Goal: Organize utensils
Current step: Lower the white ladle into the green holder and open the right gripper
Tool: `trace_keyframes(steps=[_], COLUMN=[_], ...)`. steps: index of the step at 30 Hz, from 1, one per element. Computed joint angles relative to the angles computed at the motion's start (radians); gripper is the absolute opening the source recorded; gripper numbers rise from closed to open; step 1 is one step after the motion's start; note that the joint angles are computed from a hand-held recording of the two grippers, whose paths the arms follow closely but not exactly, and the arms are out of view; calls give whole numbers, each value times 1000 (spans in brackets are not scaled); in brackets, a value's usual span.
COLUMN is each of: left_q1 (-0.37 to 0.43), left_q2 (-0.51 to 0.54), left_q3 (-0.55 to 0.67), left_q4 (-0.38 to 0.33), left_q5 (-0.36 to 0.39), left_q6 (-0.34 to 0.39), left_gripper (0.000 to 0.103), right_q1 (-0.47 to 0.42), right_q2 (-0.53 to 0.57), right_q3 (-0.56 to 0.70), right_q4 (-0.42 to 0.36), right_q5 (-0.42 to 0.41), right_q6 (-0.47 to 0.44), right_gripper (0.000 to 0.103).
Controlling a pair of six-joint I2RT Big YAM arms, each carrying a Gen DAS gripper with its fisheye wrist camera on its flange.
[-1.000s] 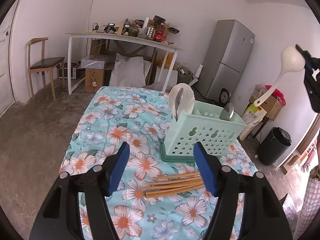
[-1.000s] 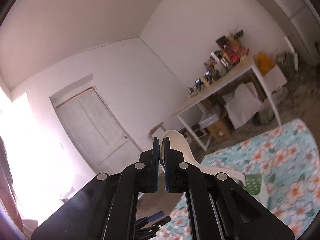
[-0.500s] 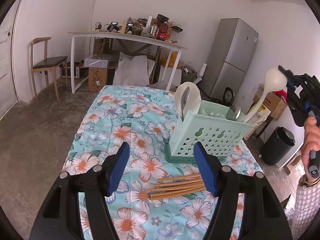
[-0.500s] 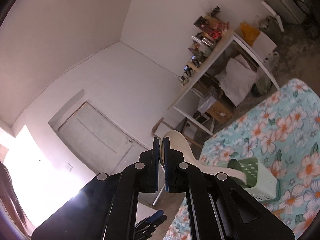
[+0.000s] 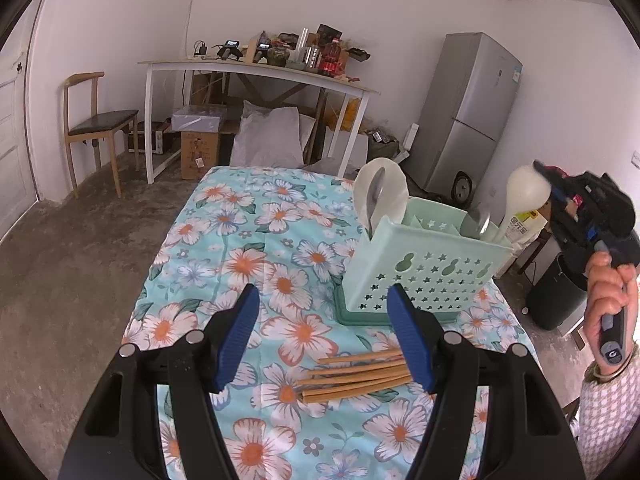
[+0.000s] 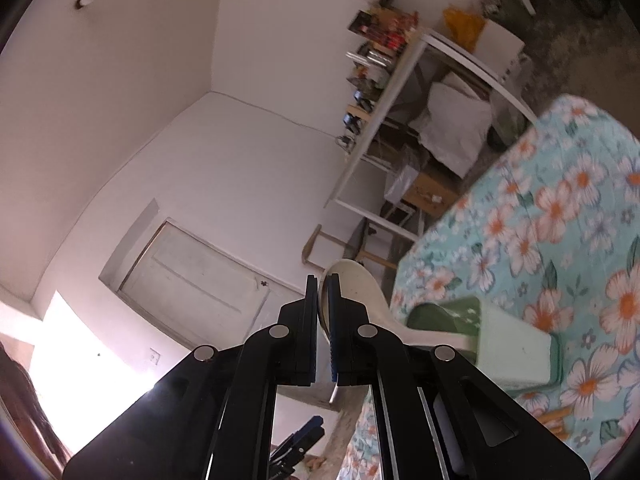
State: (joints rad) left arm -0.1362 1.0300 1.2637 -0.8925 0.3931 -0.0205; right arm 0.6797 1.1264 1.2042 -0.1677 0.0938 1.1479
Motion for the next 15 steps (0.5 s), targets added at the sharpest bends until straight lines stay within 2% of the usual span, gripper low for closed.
trace_keyframes(steps=[4,6,8,12,15], left_q1=[-12,-15,-18,-18,-18], left_q2=[1,2,1,1,1], left_q3=[2,2,1,1,1], left_q4=[-3,-4,-3,0,0], left_q5=[-10,-11,-13,-13,-13], left_q6=[6,8,8,3,7], left_gripper=[64,64,64,64,64], right_q1=[-10,-9,-8,2,4], right_q2=[1,1,2,12,30], right_q3=[-11,-4,1,41,75], right_q4=[-20,-43,-56,-119,-167], right_q5=[-19,-15,-11,8,-8], right_q6=[34,30,21,-18,-47], right_gripper=[8,15,29,38,46])
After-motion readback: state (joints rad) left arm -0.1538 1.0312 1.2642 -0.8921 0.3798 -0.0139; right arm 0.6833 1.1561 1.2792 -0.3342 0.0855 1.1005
